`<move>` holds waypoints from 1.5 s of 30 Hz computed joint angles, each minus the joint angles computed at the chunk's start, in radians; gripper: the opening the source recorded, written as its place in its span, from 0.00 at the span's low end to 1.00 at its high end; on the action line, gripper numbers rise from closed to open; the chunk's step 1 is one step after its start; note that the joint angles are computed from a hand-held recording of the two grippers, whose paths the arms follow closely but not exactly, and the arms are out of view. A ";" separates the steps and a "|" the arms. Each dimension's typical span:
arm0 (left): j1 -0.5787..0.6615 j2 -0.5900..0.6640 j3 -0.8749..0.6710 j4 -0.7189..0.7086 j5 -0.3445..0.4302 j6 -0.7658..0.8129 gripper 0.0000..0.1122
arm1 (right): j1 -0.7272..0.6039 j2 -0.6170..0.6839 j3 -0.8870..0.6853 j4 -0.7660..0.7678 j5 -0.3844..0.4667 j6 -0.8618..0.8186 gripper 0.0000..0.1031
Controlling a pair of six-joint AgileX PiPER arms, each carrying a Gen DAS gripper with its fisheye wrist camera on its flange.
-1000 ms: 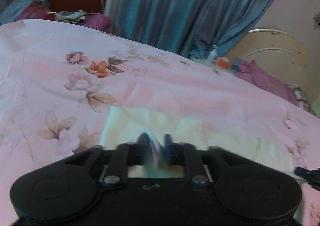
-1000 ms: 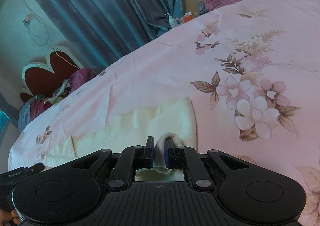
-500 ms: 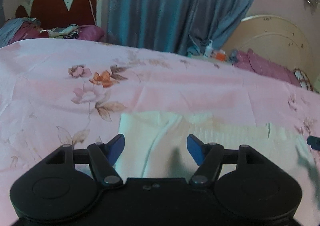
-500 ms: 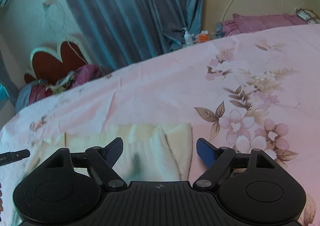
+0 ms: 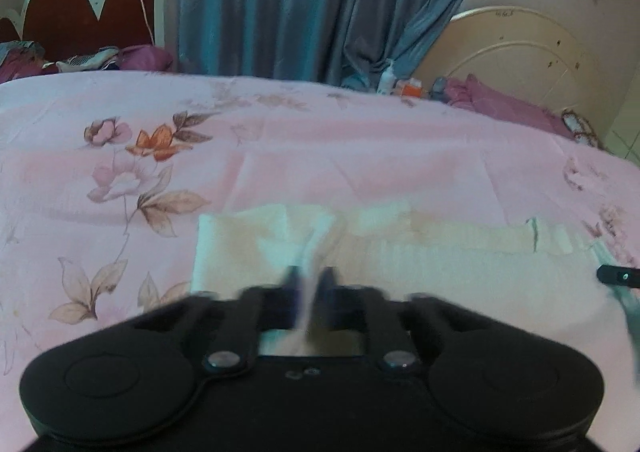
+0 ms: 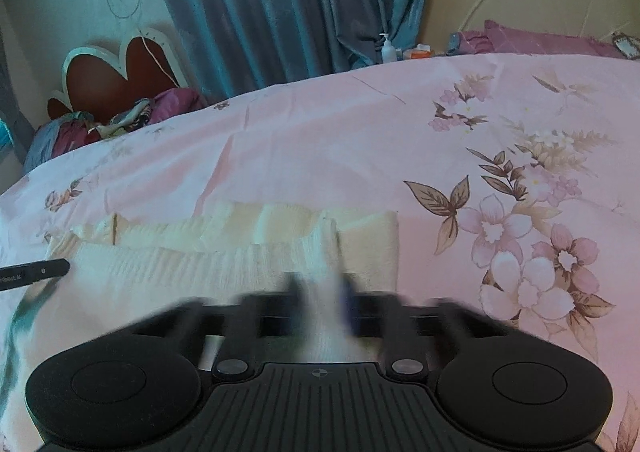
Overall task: Fold small clothes
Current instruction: 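Carry the hem over the body to the collar with both grippers, then open both grippers and smooth the folded sweater flat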
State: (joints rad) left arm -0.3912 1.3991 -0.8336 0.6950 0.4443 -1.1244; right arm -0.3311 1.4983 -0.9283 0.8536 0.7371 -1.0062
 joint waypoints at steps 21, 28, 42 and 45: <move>-0.012 0.053 0.032 0.466 0.006 -0.499 0.03 | 0.168 0.052 0.018 -0.012 -0.327 0.110 0.03; -0.028 0.022 0.041 0.373 0.057 -0.354 0.29 | 0.156 0.002 0.028 -0.051 -0.328 0.143 0.27; -0.214 -0.185 0.092 0.227 0.167 -0.256 0.45 | 0.260 -0.249 0.167 -0.087 -0.228 0.218 0.48; -0.266 -0.159 0.071 0.204 0.172 -0.273 0.46 | 0.313 -0.276 0.191 -0.117 -0.237 0.276 0.48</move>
